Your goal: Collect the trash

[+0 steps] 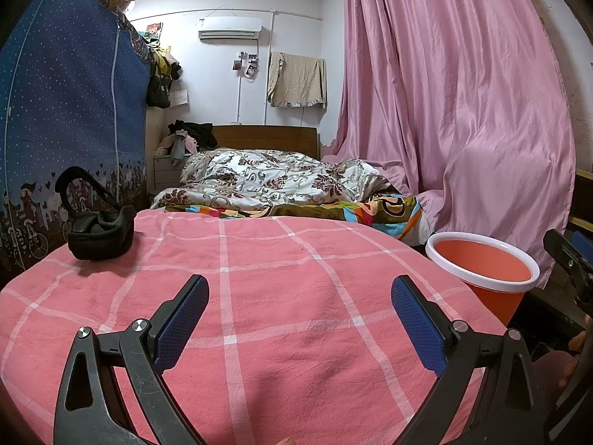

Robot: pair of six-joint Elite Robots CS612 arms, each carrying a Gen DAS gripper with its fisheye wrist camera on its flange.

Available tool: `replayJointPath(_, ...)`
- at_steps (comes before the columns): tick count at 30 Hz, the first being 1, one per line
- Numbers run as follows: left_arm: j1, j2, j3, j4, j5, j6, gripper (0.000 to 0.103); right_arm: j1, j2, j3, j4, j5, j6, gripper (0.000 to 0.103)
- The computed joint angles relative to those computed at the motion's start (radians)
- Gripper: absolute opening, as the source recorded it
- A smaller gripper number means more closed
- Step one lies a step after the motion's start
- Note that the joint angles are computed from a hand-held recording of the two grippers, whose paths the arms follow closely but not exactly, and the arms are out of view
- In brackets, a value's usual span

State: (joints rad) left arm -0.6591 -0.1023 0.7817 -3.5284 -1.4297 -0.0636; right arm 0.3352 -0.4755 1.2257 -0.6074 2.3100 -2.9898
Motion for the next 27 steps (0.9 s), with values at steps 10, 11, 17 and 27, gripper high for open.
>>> replayJointPath(10,-0.001,0.0,0.0,0.006,-0.002,-0.002,0.096,0.0,0.0,0.0,0.001,0.0,0.0,0.095)
replayJointPath(11,0.002,0.0,0.001,0.005,-0.004,-0.003,0.096,0.0,-0.001,0.0,0.001,-0.001,0.001,0.095)
replayJointPath(17,0.006,0.003,-0.005,0.014,-0.008,-0.008,0.096,0.001,0.0,-0.002,0.004,-0.002,0.001,0.095)
replayJointPath(27,0.007,0.004,-0.012,0.038,0.022,-0.031,0.096,0.009,0.007,-0.015,0.013,-0.001,-0.001,0.095)
